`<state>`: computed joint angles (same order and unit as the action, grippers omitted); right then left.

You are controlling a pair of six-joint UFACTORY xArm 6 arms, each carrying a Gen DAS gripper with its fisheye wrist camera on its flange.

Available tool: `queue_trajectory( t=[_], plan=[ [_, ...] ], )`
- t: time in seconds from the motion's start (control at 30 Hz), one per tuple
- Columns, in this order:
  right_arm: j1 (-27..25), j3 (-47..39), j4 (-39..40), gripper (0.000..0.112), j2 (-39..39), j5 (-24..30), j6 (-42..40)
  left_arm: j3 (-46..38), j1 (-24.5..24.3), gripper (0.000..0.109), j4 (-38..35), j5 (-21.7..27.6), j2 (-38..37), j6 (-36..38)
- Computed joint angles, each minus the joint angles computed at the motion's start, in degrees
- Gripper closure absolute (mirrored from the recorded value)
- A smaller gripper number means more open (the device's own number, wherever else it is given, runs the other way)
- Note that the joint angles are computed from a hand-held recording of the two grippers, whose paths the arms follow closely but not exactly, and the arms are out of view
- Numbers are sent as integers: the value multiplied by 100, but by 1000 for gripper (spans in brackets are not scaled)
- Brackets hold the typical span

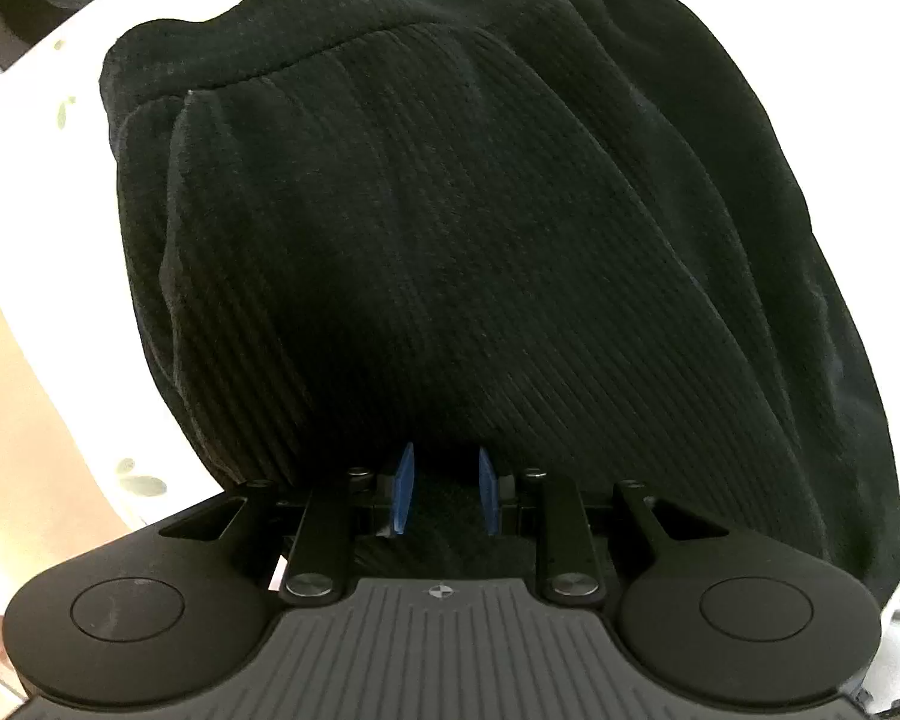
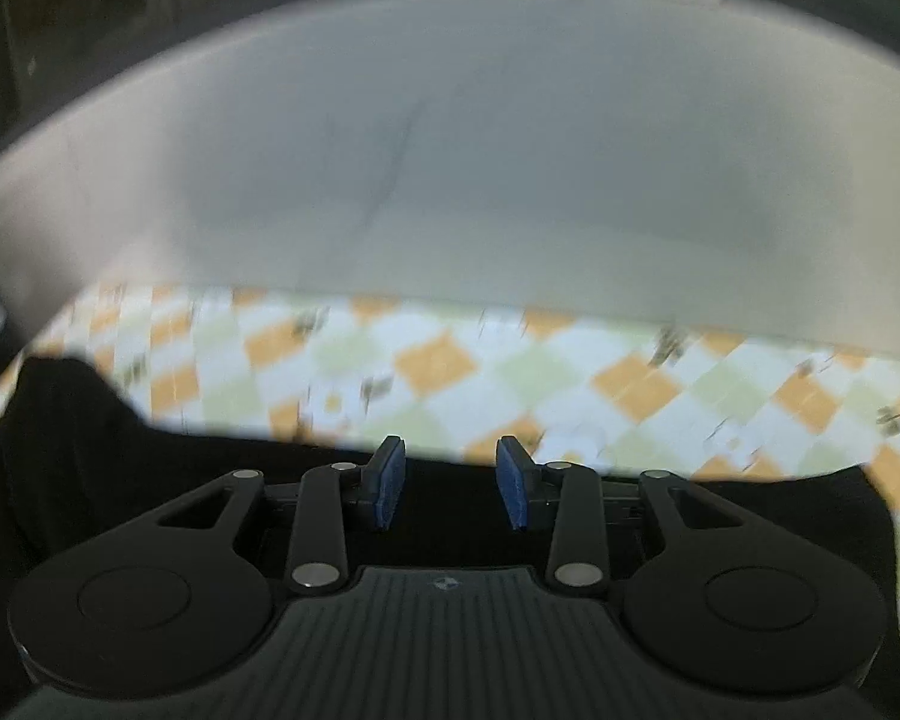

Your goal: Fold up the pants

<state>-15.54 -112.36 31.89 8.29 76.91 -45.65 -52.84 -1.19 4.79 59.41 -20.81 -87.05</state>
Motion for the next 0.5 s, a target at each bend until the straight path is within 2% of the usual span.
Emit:
queue_trajectory(
  t=[0.13,0.33,0.5],
  plan=[
    [134,381,-86,75,5,25,-294,-631,-165,82,220,495,565,-525],
    [393,319,-222,75,290,193,-177,-1451,-371,82,433,1155,1301,-826],
    [463,394,-271,75,274,44,-89,-1480,-448,82,419,1050,1375,-1495]
  ],
)
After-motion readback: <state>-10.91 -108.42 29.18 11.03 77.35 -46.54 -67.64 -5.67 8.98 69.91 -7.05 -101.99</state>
